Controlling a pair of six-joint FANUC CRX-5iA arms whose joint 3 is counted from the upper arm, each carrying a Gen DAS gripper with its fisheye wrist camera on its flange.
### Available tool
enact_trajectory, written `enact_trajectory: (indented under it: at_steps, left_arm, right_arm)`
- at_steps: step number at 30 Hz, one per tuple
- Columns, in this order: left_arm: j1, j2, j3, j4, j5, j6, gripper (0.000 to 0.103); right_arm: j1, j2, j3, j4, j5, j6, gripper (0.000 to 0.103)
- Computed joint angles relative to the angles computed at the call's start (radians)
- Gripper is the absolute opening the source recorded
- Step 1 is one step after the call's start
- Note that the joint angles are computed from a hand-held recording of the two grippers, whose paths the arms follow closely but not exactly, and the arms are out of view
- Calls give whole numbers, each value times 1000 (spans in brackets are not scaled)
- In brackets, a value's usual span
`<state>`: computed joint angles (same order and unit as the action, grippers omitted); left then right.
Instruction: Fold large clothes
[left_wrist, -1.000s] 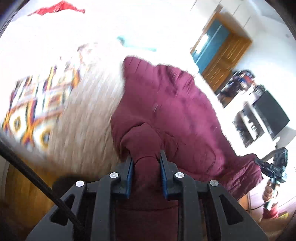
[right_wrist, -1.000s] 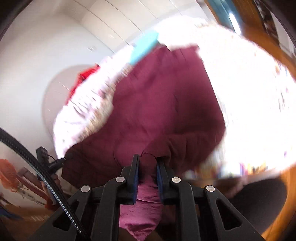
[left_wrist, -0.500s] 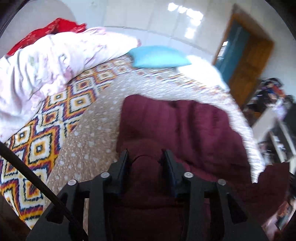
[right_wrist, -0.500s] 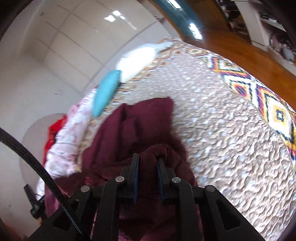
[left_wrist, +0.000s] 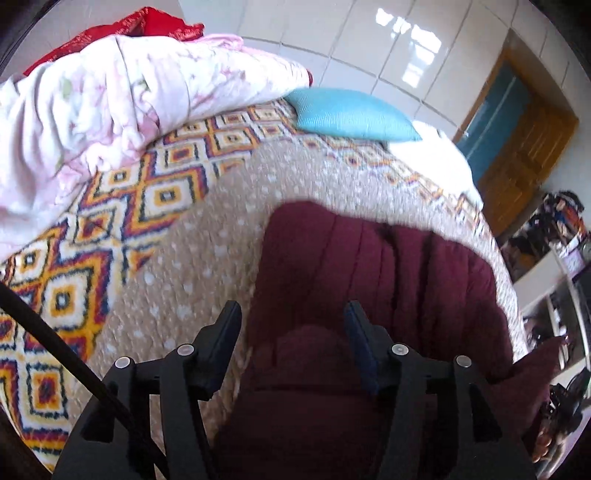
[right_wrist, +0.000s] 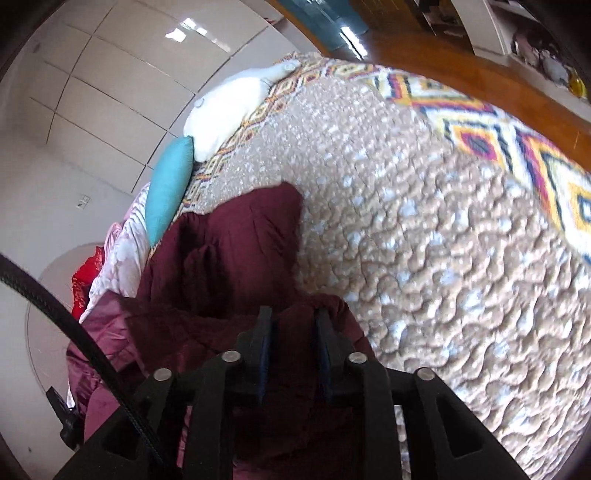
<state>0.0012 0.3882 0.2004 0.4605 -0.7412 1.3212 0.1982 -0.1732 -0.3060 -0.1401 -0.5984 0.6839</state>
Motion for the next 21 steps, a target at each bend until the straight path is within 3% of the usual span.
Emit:
enact_trajectory:
  at_steps: [1,2,3,10,15,21]
  left_arm:
    - [4,-3,3,17,5,-11,58]
    - [8,-10,0,37,12,-29,59]
    - [11,-16,-2,49,17,-40,61]
    - [50,-74,-73,176,50,-185,71]
    - [79,-50,-73,189,-15,-256,72]
    - [101,-6,-113,311,-99,-479,72]
  right_arm:
    - [14,-11,-21,73,22,-59,55]
    - [35,-30,-62,195,61,-165,73]
    - [41,-50,-93,279,95,-235,77]
    - [68,-118,-82,343,30,-145,78]
    - [104,-122,-79,351,-22,-40,84]
    - [107,-36,-33,343,-51,66,84]
